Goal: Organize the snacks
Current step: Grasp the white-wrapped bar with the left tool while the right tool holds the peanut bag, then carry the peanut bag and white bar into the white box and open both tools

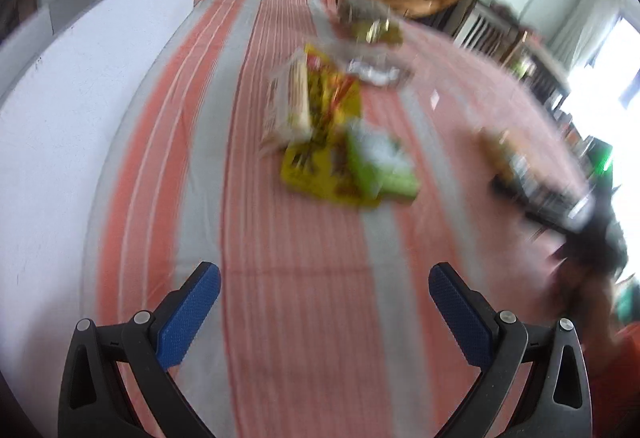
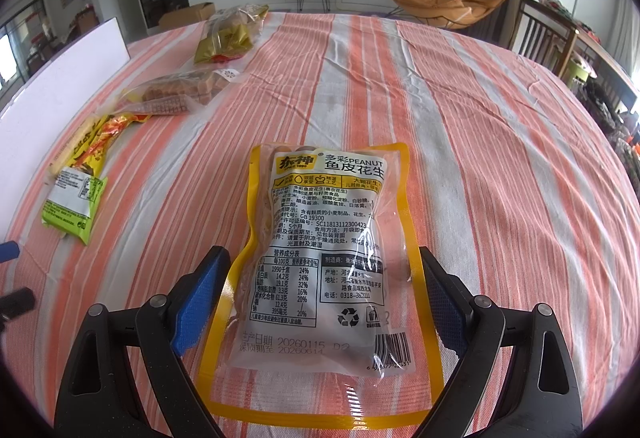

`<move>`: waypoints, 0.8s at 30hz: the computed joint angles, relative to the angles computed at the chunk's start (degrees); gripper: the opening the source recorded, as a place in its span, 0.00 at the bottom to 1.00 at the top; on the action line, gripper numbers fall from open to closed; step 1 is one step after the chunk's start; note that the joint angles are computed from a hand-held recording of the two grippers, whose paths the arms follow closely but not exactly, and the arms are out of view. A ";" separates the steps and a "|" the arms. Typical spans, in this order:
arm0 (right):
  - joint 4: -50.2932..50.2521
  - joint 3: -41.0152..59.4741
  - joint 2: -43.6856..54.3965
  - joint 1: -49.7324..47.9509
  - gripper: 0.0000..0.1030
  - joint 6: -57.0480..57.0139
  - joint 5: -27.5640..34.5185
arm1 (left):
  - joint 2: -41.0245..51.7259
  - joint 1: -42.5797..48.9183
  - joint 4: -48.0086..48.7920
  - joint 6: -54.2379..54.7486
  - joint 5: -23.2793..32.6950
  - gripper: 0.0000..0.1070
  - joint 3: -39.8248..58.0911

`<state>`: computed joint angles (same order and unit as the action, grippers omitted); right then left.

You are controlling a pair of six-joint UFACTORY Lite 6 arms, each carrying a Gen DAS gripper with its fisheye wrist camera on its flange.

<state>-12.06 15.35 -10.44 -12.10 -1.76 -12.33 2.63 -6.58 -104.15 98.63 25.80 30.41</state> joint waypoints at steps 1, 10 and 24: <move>-0.15 0.01 -0.05 -0.04 0.90 0.12 0.05 | 0.03 2.03 4.07 -4.83 2.00 0.96 2.16; 0.15 -0.01 0.03 0.02 0.90 -0.13 -0.03 | 23.65 -2.28 32.59 -37.58 -6.13 0.79 35.50; 0.13 -0.01 0.09 0.01 0.90 -0.09 -0.10 | -9.04 -5.92 -10.41 10.38 -15.93 0.33 -5.90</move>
